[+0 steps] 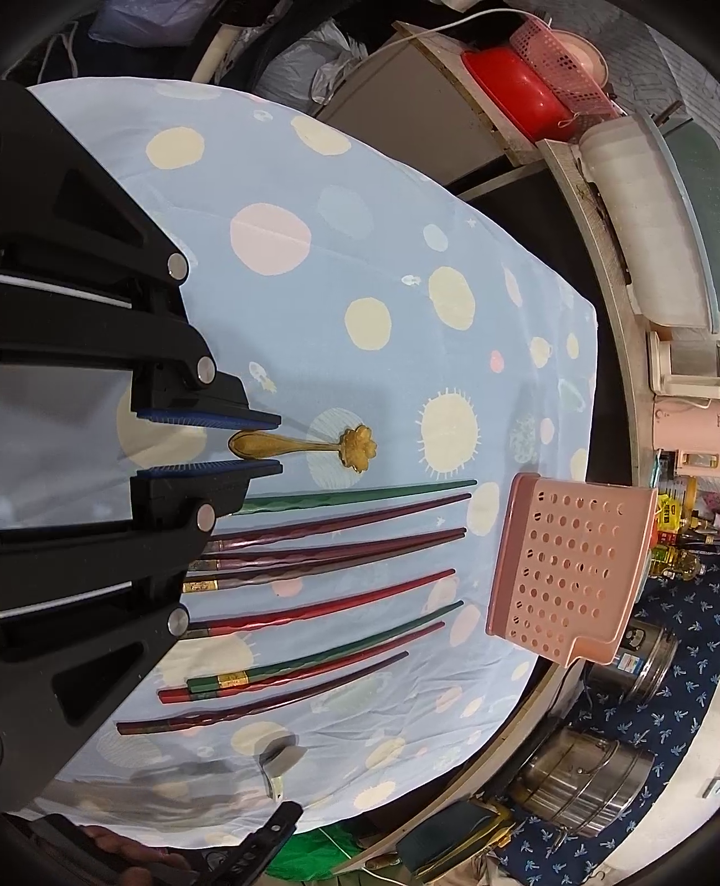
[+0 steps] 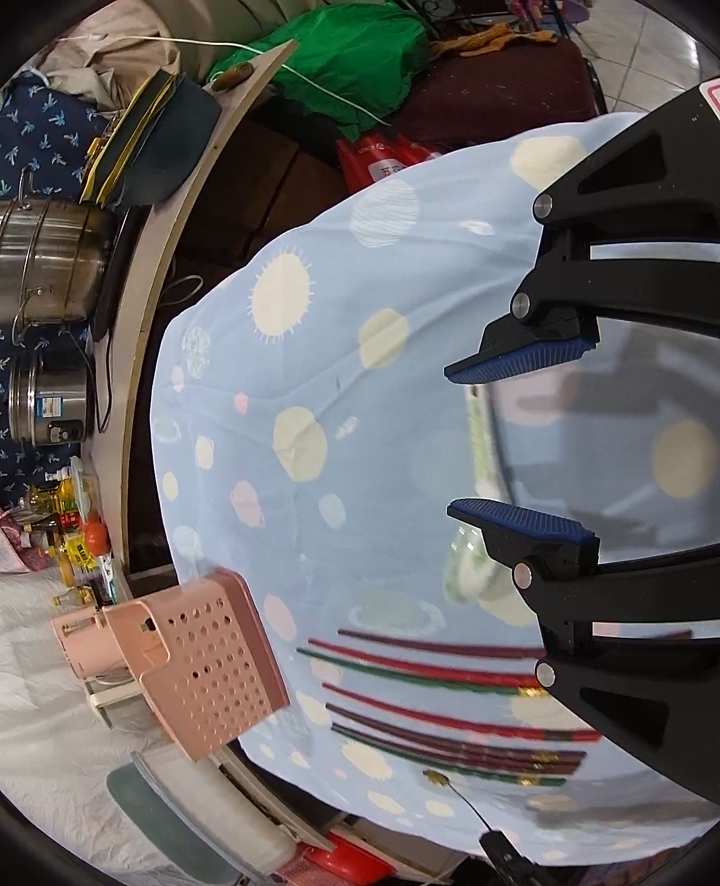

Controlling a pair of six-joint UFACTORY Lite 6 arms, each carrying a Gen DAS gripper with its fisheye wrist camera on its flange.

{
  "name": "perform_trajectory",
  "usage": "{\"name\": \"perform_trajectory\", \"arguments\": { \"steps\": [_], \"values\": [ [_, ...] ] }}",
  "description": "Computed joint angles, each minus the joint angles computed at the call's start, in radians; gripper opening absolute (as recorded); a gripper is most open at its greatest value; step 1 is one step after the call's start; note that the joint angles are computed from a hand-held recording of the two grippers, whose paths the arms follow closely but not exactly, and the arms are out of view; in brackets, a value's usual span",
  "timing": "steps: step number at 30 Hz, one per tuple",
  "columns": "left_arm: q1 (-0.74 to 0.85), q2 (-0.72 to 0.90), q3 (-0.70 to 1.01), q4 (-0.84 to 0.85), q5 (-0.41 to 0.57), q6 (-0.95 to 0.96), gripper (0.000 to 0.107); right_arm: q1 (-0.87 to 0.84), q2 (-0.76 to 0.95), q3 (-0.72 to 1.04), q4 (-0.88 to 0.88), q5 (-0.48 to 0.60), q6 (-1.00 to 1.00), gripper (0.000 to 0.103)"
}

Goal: Organize utensils

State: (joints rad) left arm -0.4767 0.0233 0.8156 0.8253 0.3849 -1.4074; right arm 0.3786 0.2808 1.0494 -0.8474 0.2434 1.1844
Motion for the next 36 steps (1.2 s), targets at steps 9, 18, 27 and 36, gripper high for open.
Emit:
{"name": "perform_trajectory", "arguments": {
  "steps": [9,18,27,36],
  "values": [
    [-0.006,0.029,0.021,-0.007,0.018,-0.005,0.010,-0.061,0.133,0.072,0.399,-0.020,-0.475,0.022],
    [-0.003,0.025,0.008,-0.002,0.003,-0.008,0.010,0.056,-0.096,-0.184,0.625,-0.050,-0.607,0.022],
    [-0.008,0.034,0.010,-0.001,-0.003,-0.008,0.010,0.123,-0.082,-0.161,0.590,-0.070,-0.499,0.024],
    [0.000,0.041,0.014,-0.015,-0.015,0.021,0.010,0.141,-0.001,-0.106,0.381,-0.064,-0.293,0.014]
  ]
}}
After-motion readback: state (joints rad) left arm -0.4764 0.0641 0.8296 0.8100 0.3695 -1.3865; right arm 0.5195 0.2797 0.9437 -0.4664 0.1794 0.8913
